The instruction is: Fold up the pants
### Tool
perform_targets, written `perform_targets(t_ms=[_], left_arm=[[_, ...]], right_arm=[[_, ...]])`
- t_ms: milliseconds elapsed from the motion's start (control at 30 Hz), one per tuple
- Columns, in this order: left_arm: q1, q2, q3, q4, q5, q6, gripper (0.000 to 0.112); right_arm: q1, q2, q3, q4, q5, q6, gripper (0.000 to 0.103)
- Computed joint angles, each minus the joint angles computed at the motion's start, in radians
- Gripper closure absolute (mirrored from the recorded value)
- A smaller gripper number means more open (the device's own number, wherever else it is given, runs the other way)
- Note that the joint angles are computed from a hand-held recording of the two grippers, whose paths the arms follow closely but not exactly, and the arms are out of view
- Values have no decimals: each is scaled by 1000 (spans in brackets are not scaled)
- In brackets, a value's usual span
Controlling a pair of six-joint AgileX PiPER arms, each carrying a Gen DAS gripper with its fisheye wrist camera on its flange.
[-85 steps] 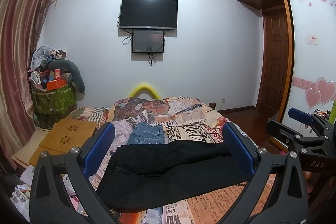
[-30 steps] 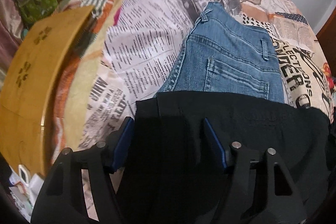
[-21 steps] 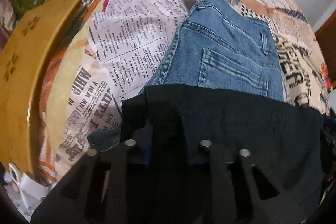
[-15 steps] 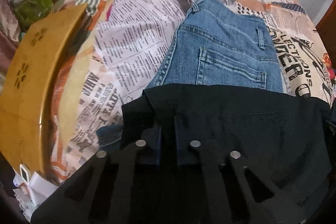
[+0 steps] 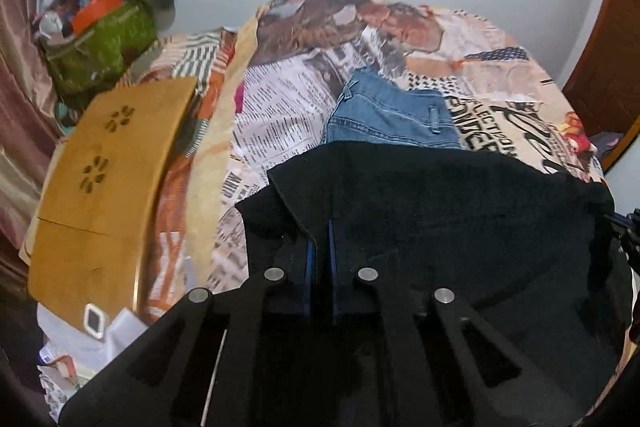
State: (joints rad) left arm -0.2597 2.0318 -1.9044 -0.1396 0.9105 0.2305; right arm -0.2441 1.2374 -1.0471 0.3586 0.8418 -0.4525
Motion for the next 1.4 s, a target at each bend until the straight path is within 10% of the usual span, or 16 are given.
perform_targets(t_ms=[500,1100,1400], left_arm=[[99,-387,550,-70,-141,129,106],[253,-475,918,-83,-199,227,106],[269,-551,891,-14,-190,191,101]], right_arm=[[231,-354,149,-169,140,296,98],[745,-502,301,-512,230,936,94],[653,-549,230,-425,340,837,78]])
